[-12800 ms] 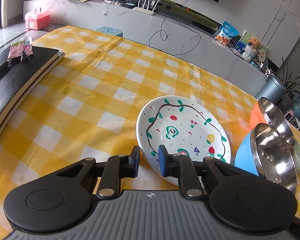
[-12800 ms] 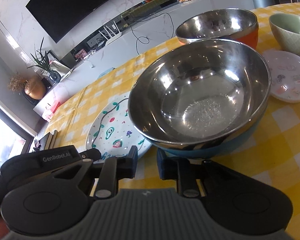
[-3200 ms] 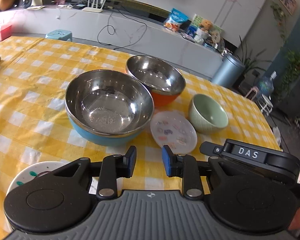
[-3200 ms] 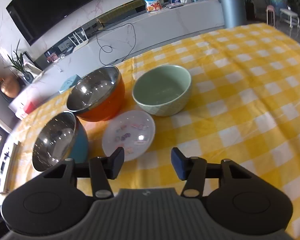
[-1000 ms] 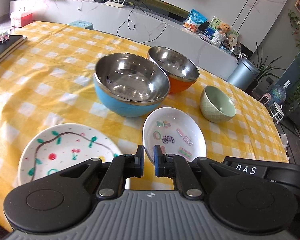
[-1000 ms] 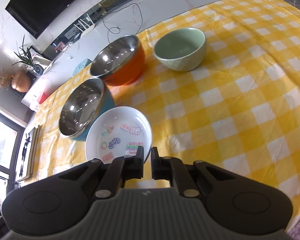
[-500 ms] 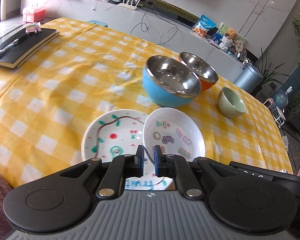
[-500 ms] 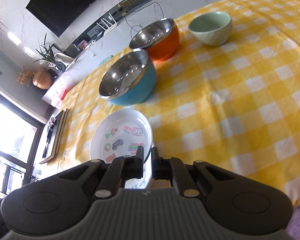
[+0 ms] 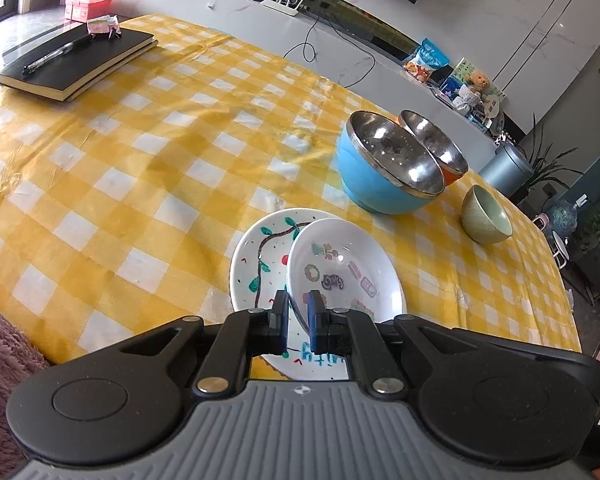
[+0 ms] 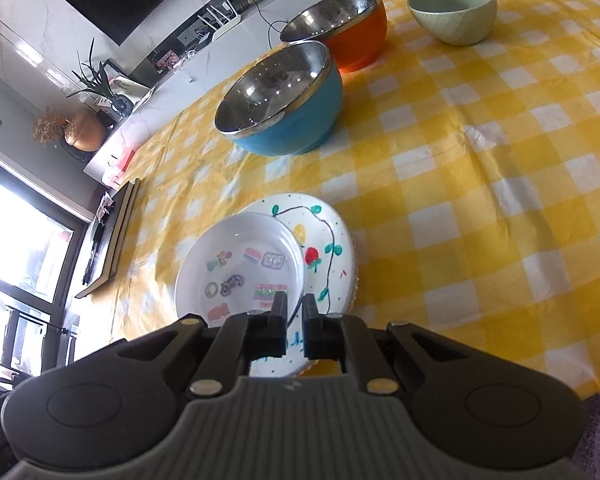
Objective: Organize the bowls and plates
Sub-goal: 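Lift the saucer with the right tool and lower it onto the white painted plate, then open the right tool to release the saucer and withdraw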
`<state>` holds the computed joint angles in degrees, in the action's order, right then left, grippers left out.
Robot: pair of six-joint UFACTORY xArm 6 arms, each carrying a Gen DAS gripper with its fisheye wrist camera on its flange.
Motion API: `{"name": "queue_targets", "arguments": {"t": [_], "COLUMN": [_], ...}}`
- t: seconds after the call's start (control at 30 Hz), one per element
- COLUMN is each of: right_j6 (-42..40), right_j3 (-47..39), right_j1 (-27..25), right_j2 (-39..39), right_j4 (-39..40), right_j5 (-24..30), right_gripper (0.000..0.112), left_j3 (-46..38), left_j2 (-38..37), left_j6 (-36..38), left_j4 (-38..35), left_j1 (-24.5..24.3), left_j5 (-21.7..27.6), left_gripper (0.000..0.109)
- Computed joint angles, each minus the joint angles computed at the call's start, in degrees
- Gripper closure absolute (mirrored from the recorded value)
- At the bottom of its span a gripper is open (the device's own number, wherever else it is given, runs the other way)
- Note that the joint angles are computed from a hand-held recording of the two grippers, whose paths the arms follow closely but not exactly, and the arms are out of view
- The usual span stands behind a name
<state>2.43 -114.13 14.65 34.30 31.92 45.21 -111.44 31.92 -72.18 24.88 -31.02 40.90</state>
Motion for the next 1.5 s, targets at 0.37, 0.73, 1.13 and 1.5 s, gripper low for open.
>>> {"name": "queue_targets", "arguments": {"t": [0.37,0.73,1.13,1.5], "right_j6": [2.80,1.98,-1.92,-3.01], "right_j3": [-3.75,-3.13,1.49,-3.20], "right_j1": [0.59,0.76,0.90,-0.20], "right_j2": [3.01,2.79,-0.65,0.69], "right_j4": [-4.55,-4.19,-3.20,-8.34], "right_j5": [0.83,-0.02,-3.88,-2.96], "right_gripper": [0.108,0.104,0.083,0.078], "left_j3": [1.52,2.01,1.74,-12.33], "left_j2": [0.69,0.71,-0.57,5.54], "left_j6": [2.90,2.88,-1.22,3.01], "left_j4": [-5.53,-6.35,-0.68,0.60], "left_j1": [1.36,1.51,1.00,-0.26], "left_j5": [-3.04,-3.65,-1.57,4.97], "left_gripper": [0.099,0.091,0.082,0.076]}}
